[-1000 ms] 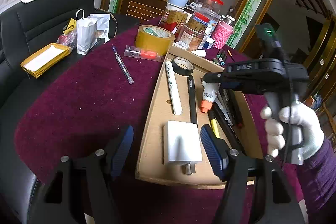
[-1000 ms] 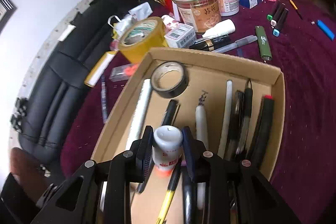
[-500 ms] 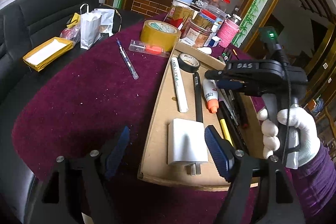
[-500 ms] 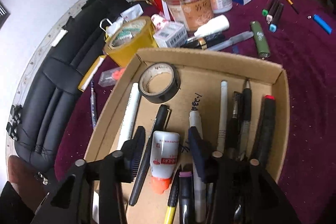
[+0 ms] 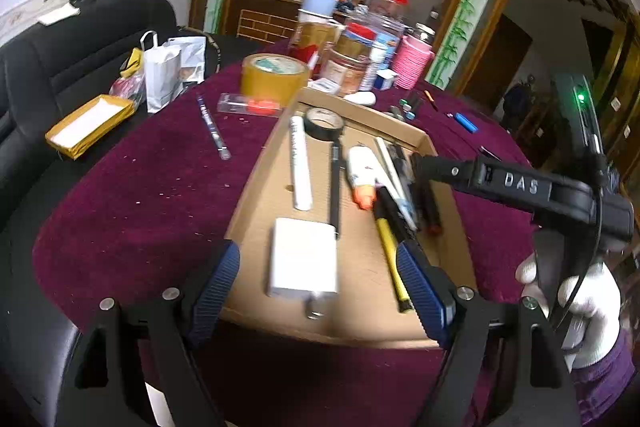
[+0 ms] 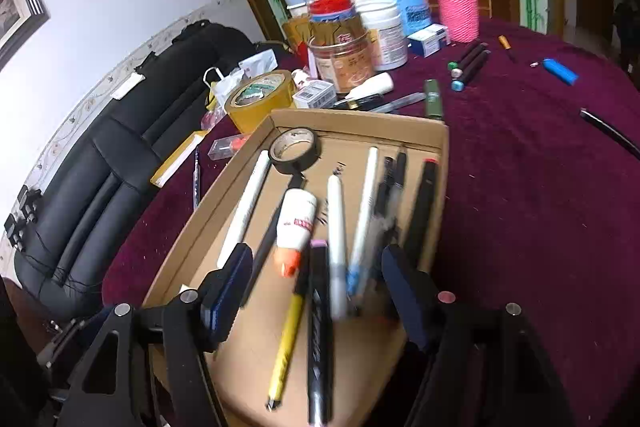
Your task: Organize rigid objects
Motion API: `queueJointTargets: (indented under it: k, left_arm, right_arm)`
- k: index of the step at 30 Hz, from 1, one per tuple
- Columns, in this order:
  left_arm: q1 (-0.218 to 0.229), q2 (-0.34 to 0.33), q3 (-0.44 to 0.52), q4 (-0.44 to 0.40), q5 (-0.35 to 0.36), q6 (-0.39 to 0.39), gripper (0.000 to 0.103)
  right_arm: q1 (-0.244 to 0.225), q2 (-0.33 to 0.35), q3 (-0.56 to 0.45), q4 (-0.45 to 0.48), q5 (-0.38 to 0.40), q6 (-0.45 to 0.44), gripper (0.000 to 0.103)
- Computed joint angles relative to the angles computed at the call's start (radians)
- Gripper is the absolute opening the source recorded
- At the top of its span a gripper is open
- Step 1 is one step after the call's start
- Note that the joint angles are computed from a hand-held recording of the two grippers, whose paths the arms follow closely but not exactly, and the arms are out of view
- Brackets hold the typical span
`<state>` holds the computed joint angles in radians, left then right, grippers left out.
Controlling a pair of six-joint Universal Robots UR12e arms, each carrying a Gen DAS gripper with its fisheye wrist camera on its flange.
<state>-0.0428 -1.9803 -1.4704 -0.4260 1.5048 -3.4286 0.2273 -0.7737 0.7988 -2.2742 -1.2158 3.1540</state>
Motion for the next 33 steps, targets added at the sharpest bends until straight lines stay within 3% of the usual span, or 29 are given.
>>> queueJointTargets:
  k: [7,14,22,33]
  left_arm:
    - [-0.041,0.002,0.006,0.010,0.047,0.046,0.080]
    - [-0.085,-0.003,0.019,0.010,0.146,0.083,0.081]
    - [-0.132,-0.012,0.034,0.000,0.269,0.124,0.084]
    - [-0.168,-0.038,0.071,-0.031,0.348,0.174,0.084]
  right_arm:
    - [-0.002,-0.095,0.184,-0.141,-0.054,-0.031,0.078]
    - [-0.011,-0.161,0.319,-0.262,-0.100,-0.046,0.083]
    - [-0.028,-0.188,0.378,-0.288,-0.112,-0.012,0.084]
    - [-0.039,-0.205,0.415,-0.301,-0.111,0.000,0.085]
